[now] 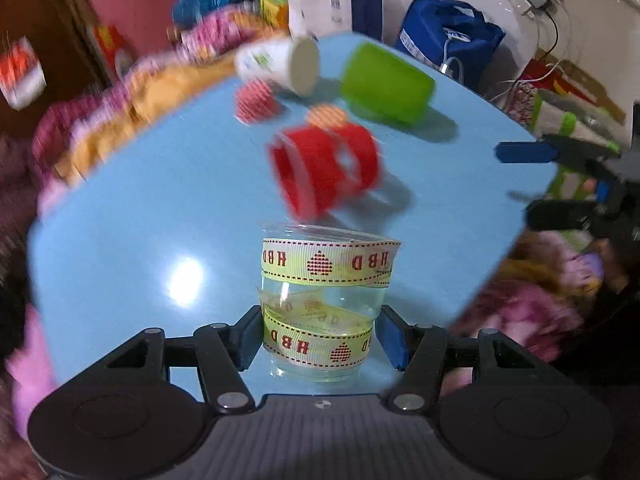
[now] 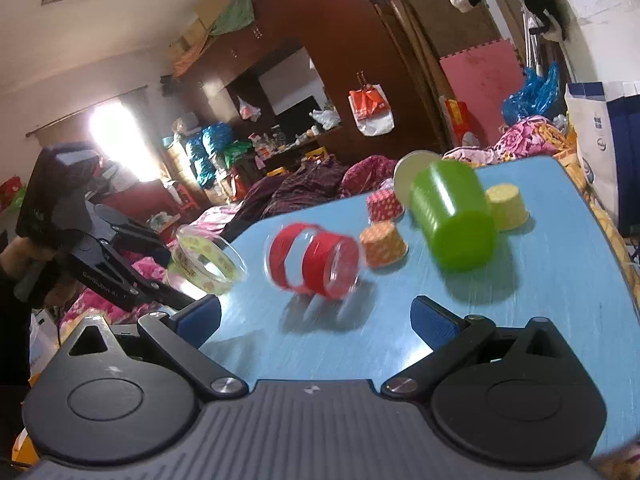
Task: Flip cup upright
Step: 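Close the left gripper around the clear HBD cup and lift it, then carry the cup toward the right gripper while the right gripper closes on it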
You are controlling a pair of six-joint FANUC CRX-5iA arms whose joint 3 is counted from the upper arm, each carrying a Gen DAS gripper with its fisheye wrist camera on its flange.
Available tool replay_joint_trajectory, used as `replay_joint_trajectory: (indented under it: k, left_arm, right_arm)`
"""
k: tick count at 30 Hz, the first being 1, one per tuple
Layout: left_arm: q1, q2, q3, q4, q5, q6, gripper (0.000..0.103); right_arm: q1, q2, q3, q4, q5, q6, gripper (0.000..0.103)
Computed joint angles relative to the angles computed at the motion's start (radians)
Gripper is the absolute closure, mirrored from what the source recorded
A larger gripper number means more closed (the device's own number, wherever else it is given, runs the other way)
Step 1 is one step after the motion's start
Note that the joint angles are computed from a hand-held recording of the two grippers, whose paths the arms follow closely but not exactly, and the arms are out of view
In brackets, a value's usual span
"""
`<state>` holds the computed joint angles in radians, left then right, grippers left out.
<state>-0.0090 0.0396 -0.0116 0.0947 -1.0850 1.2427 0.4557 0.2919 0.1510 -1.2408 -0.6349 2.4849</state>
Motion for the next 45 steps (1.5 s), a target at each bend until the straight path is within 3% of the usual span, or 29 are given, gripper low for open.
replay_joint_trajectory:
  k: [6, 9, 14, 16, 19, 27, 35, 39, 45]
  left_arm:
    - [-0.004, -0.01, -0.087, 0.091, 0.065, 0.107, 0.04]
    - [0.003, -0.006, -0.101, 0.109, 0.091, 0.151, 0.039]
    - [0.025, -0.017, -0.146, 0.173, 0.141, 0.135, 0.039]
    - [0.02, -0.007, -0.134, 0.152, 0.137, 0.155, 0.038]
    - [0.023, -0.007, -0.142, 0.156, 0.152, 0.148, 0.03]
    - [0.071, -0.118, -0.307, 0.335, 0.268, -0.075, 0.026]
    - [0.158, -0.326, -0.637, 0.751, 0.441, -0.494, 0.024]
    - [0.178, -0.409, -0.771, 0.966, 0.479, -0.693, 0.024]
    - [0.15, -0.488, -0.928, 1.299, 0.523, -0.977, 0.021]
  right_arm:
    - [-0.041, -0.002, -0.021, -0.087, -0.047, 0.046, 0.001]
    - [-0.029, 0.001, -0.017, -0.047, -0.032, -0.006, 0.001]
    - [-0.015, 0.02, 0.001, -0.002, -0.027, -0.085, 0.001]
    - [-0.005, 0.026, 0.005, 0.017, -0.026, -0.104, 0.001]
    - [0.007, 0.025, 0.006, 0.038, -0.023, -0.125, 0.001]
    - [0.06, 0.015, 0.008, 0.091, -0.007, -0.255, 0.001]
    - [0.17, 0.045, 0.062, 0.248, 0.018, -0.51, 0.001]
    - [0.237, 0.047, 0.076, 0.425, 0.066, -0.701, 0.001]
    - [0.319, 0.089, 0.146, 0.764, 0.019, -1.034, 0.006]
